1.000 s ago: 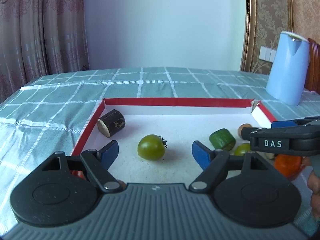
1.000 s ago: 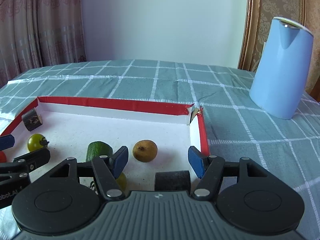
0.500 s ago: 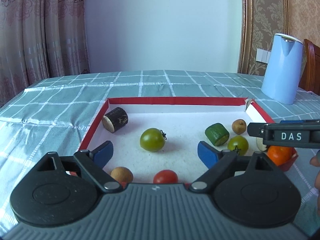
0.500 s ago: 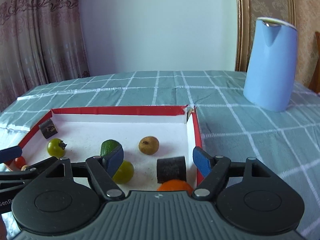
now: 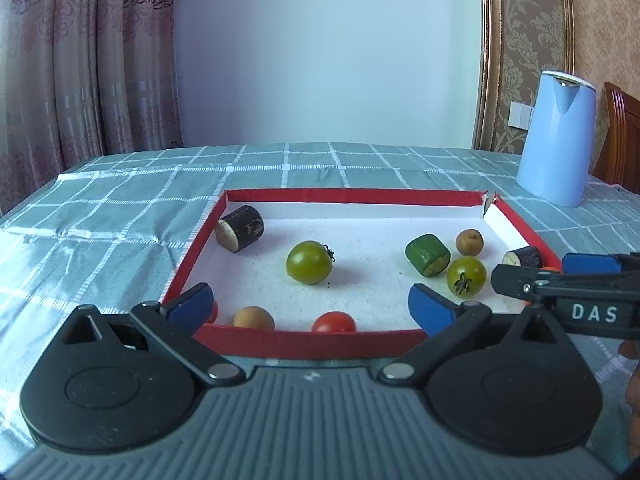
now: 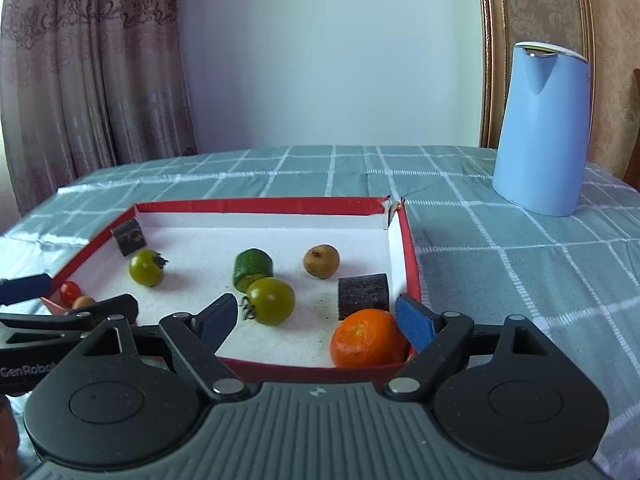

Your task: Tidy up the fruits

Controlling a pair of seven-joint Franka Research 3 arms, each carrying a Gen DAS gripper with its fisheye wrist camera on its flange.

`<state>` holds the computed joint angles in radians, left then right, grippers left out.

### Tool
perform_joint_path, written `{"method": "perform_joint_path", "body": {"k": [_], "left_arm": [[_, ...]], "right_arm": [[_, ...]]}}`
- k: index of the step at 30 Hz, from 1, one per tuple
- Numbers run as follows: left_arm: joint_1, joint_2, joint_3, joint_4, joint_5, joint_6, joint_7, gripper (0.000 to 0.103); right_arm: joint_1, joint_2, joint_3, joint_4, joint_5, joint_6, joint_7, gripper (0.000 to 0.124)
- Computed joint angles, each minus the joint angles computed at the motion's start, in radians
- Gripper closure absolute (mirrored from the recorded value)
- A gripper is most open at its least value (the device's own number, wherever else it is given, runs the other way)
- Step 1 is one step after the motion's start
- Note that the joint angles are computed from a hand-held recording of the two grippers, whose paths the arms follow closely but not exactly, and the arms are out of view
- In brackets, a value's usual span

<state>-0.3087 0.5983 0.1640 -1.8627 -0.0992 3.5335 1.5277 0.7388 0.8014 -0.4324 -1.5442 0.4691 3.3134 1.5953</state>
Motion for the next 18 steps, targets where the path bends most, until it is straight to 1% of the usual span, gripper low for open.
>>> {"method": "perform_joint_path", "body": {"k": [1, 3, 4, 6, 8, 10, 12, 15, 18], "left_arm": [[-0.002, -0.005, 0.001, -0.012, -0.005, 0.01, -0.002, 0.0], [0.02, -0.02, -0.022, -0.039, 0.011, 0.031, -0.008, 0.0], [0.034, -0.028, -0.037, -0.053, 0.019, 0.041, -0.014, 0.0], [0.058, -0.042, -0.062, -0.079, 0.034, 0.064, -0.024, 0.0], [0.068, -0.054, -0.074, -0.102, 0.037, 0.083, -0.024, 0.0], [0.094, -0.065, -0.101, -0.122, 0.062, 0.093, -0.033, 0.0], [0.096, -0.071, -0.105, -0.137, 0.063, 0.104, -0.028, 0.0], [0.102, -0.077, -0.114, -0.15, 0.067, 0.114, -0.022, 0.0], [0.092, -0.076, -0.109, -0.149, 0.051, 0.116, -0.006, 0.0]], "right_arm": [[-0.015, -0.013, 0.026, -0.014, -0.005, 0.017, -0.006, 0.038], [-0.032, -0.033, 0.06, -0.041, 0.0, 0.044, -0.024, 0.038], [-0.064, -0.058, 0.11, -0.07, -0.009, 0.067, -0.045, 0.038], [-0.082, -0.076, 0.146, -0.097, 0.002, 0.094, -0.073, 0.038], [-0.085, -0.088, 0.164, -0.123, 0.019, 0.122, -0.102, 0.037], [-0.095, -0.094, 0.183, -0.131, 0.034, 0.135, -0.127, 0.037], [-0.095, -0.1, 0.194, -0.143, 0.049, 0.148, -0.158, 0.037], [-0.102, -0.101, 0.21, -0.142, 0.079, 0.152, -0.196, 0.037], [-0.095, -0.099, 0.208, -0.131, 0.119, 0.123, -0.234, 0.037]]}}
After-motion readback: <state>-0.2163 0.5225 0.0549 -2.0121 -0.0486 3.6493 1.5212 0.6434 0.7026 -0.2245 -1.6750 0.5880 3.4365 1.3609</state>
